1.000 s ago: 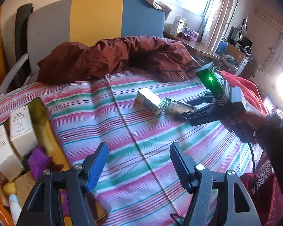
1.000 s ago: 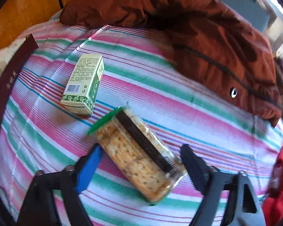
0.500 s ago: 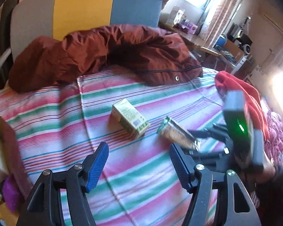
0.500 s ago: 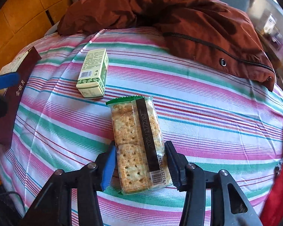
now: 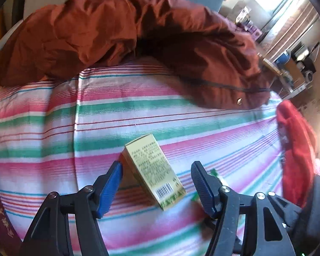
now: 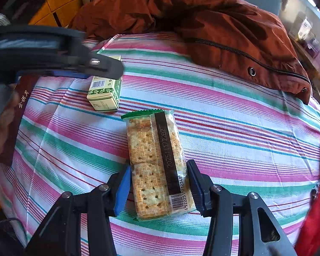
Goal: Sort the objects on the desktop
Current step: 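Grasp the cracker pack with the right tool while the left tool grasps the green-white tea box, then carry the cracker pack and tea box to the gold tray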
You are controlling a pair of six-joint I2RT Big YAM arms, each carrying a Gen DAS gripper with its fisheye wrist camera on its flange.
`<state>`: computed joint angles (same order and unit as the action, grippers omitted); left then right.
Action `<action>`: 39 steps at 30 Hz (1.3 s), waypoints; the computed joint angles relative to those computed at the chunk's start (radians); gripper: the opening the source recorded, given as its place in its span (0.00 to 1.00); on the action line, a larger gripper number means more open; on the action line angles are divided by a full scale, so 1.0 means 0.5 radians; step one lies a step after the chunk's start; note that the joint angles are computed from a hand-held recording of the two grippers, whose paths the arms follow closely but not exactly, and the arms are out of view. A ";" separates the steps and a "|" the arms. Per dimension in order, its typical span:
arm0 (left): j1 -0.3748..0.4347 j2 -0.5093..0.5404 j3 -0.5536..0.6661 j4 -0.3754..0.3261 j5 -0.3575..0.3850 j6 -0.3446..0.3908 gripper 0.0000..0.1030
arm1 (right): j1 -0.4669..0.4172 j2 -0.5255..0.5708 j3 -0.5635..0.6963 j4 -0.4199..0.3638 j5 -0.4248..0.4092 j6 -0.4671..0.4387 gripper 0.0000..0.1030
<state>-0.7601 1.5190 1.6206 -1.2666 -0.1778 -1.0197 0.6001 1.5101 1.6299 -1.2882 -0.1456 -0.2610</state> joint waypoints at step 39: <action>-0.387 -0.381 -0.338 -0.144 -0.579 -0.057 0.29 | 0.093 -0.114 -0.162 0.178 0.063 0.104 0.47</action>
